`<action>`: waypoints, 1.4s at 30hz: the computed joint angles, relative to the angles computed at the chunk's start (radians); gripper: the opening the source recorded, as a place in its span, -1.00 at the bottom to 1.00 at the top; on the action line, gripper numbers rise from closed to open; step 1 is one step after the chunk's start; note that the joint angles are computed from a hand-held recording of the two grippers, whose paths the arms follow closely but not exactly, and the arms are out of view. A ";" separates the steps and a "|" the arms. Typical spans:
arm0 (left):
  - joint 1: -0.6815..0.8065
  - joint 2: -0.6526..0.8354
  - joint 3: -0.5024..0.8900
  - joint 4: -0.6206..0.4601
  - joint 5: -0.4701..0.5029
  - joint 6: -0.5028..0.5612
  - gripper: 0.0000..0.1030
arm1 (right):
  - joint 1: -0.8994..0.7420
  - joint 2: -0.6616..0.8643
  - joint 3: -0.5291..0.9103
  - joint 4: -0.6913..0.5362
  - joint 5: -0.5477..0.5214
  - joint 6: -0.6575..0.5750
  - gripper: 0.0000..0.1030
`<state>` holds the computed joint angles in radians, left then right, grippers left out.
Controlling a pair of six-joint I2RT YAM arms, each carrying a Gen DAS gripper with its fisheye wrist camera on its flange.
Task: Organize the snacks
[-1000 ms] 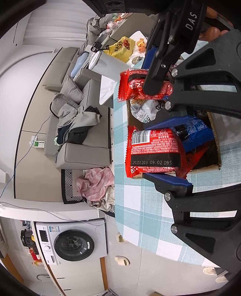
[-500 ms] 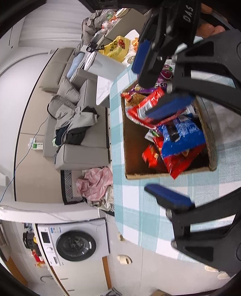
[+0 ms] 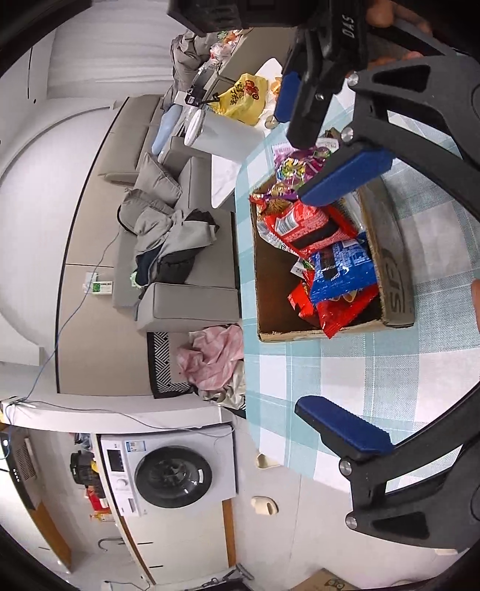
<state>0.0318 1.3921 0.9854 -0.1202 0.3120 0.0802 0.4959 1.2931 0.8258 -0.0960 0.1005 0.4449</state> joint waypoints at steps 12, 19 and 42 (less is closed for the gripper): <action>0.020 -0.179 -0.155 0.009 0.039 0.001 0.99 | 0.078 -0.160 -0.158 0.072 0.077 -0.026 0.99; 0.047 -0.259 -0.303 0.094 0.062 -0.006 0.99 | 0.166 -0.275 -0.314 0.172 0.194 -0.072 0.99; 0.080 -0.299 -0.585 0.399 0.053 -0.004 0.99 | 0.309 -0.256 -0.569 0.481 0.408 -0.117 0.99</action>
